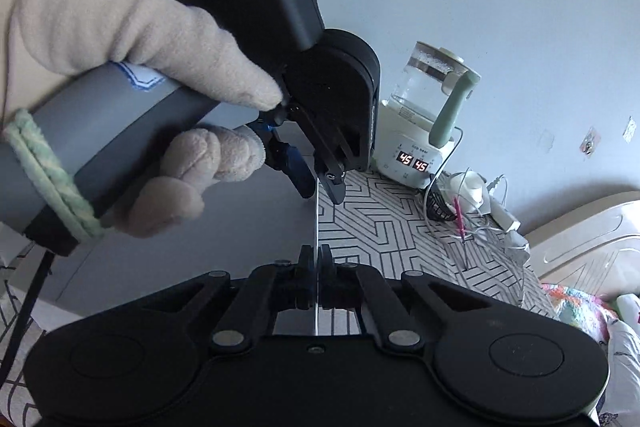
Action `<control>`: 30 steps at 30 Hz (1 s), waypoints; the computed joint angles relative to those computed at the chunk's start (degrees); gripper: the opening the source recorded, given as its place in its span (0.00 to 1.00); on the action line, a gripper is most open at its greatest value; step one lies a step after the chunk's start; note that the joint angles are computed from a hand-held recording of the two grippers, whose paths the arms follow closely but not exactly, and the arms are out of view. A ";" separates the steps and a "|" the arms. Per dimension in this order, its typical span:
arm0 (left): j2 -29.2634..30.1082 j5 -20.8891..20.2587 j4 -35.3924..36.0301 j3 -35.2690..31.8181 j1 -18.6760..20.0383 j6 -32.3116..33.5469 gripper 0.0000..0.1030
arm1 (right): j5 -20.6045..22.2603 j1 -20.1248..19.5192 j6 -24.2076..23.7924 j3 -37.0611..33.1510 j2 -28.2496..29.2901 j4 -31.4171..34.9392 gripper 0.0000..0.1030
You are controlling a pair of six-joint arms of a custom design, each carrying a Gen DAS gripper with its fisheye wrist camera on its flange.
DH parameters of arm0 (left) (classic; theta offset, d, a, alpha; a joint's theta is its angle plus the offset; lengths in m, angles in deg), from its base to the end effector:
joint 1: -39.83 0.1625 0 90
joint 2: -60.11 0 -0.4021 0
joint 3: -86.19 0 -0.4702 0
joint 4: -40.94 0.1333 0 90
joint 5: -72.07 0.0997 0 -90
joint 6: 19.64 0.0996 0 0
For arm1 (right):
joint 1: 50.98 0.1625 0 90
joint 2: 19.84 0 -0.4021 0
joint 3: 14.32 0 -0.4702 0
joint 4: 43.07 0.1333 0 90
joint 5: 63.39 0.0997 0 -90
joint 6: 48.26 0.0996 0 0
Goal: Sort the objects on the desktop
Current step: 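Carry the held empty box with both grippers toward the tray box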
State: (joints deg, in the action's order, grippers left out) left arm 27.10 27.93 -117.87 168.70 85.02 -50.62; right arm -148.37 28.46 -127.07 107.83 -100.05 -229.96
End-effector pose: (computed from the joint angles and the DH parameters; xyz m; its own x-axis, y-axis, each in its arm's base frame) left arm -0.3900 -0.6832 -0.0085 -0.9093 -0.0682 -0.4104 0.2298 0.7400 -0.6321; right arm 0.0376 -0.5732 0.2691 -0.2958 -0.5321 0.7933 -0.9531 0.2196 -0.2082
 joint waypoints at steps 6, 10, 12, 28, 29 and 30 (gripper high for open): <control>-0.07 0.25 0.60 0.09 -0.26 -0.29 0.16 | 6.12 -2.80 8.43 -1.01 -1.79 6.53 0.08; -0.71 -1.25 0.50 0.51 -0.30 -1.54 0.15 | 15.81 -7.71 27.35 -2.77 -4.79 15.43 0.58; -1.19 -2.78 -1.60 1.15 -0.33 -1.68 0.13 | 19.86 -10.21 35.39 -4.56 -5.99 23.62 0.59; -5.51 1.22 5.92 4.27 -1.34 -0.45 0.20 | 13.41 -11.50 35.57 -4.46 -4.39 27.02 0.61; -5.78 1.45 7.10 4.51 -1.10 -1.33 0.23 | 13.52 -11.29 34.71 -4.94 -3.46 26.14 0.53; -6.02 1.24 8.14 4.67 -0.81 -2.11 0.27 | 12.67 -10.77 33.54 -5.18 -2.82 24.82 0.44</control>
